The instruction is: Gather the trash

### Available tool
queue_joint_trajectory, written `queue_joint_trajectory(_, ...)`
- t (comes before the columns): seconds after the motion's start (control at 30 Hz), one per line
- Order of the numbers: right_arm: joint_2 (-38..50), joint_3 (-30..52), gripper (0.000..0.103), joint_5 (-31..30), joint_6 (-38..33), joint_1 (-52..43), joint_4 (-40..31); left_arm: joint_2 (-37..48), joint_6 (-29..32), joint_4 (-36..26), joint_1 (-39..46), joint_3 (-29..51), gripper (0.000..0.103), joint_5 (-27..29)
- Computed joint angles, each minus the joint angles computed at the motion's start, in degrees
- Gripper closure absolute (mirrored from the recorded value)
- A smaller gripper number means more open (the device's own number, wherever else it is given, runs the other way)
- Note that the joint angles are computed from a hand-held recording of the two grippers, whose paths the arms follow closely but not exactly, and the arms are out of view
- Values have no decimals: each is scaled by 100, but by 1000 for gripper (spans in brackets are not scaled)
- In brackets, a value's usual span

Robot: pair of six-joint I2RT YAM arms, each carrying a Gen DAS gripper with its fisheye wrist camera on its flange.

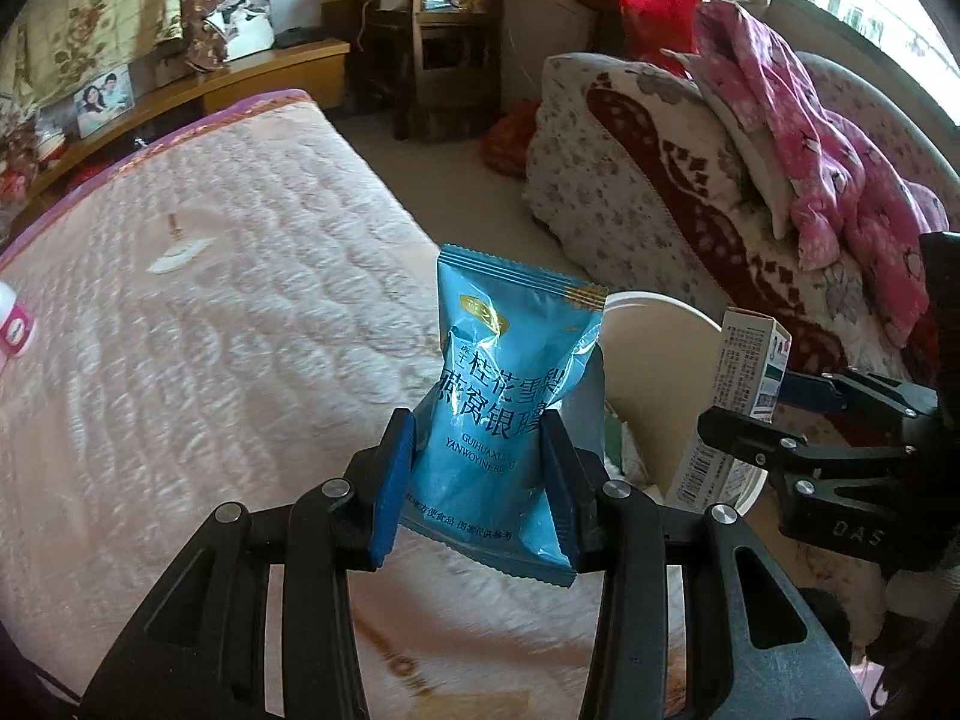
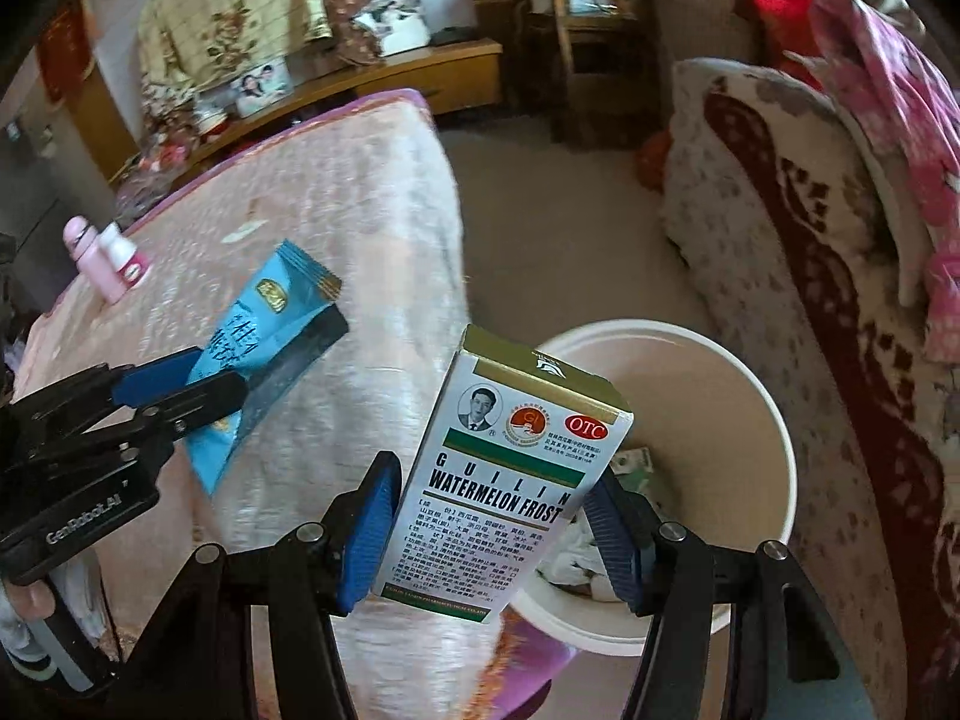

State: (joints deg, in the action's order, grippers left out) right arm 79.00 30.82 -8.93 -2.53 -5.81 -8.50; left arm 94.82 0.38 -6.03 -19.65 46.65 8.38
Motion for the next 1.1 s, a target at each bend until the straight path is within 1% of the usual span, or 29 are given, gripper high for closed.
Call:
queue_joint_trajectory(0.13,198,-18,44,-35,-187,-359,121,211,-153,47,-296,139,64,-117)
queue_joint_trajectory(0.3,477,-17,44,11,-299,-695,358,463,-376,86,-560,329,62,-102)
queue_joint_trajectory(0.37,615,-15,44,38,-279,-838,500,546,-457,104,-587,394,60,6)
queue_joint_trajectory(0.4,695,14,43,24,-278,-910,518,599,-536,161,-584,415,59,145)
queue_joint_trajectory(0.5,850,35,34,-141,-245,-1153,566,697,-653,239,-595,458,54,382)
queue_joint_trajectory(0.53,860,0,33,-210,-249,-1235,605,722,-657,274,-601,470,50,472)
queue_joint_trajectory(0.57,870,-23,33,-262,-274,-1293,633,741,-644,305,-598,473,49,575)
queue_joint_trajectory(0.63,887,-55,33,-304,-306,-1352,657,802,-627,295,-581,514,49,821)
queue_joint_trajectory(0.67,890,-68,33,-306,-318,-1380,652,826,-651,272,-600,545,49,855)
queue_joint_trajectory(0.77,690,-212,33,-362,-320,-1413,652,823,-657,269,-625,555,48,894)
queue_joint_trajectory(0.87,390,-387,33,-398,-332,-1408,649,687,-656,318,-654,448,48,778)
queue_joint_trajectory(0.97,-22,-580,33,-402,-304,-1360,600,483,-663,353,-677,298,48,571)
queue_joint_trajectory(1.1,-700,-840,33,-355,-139,-1208,513,143,-704,305,-712,92,48,141)
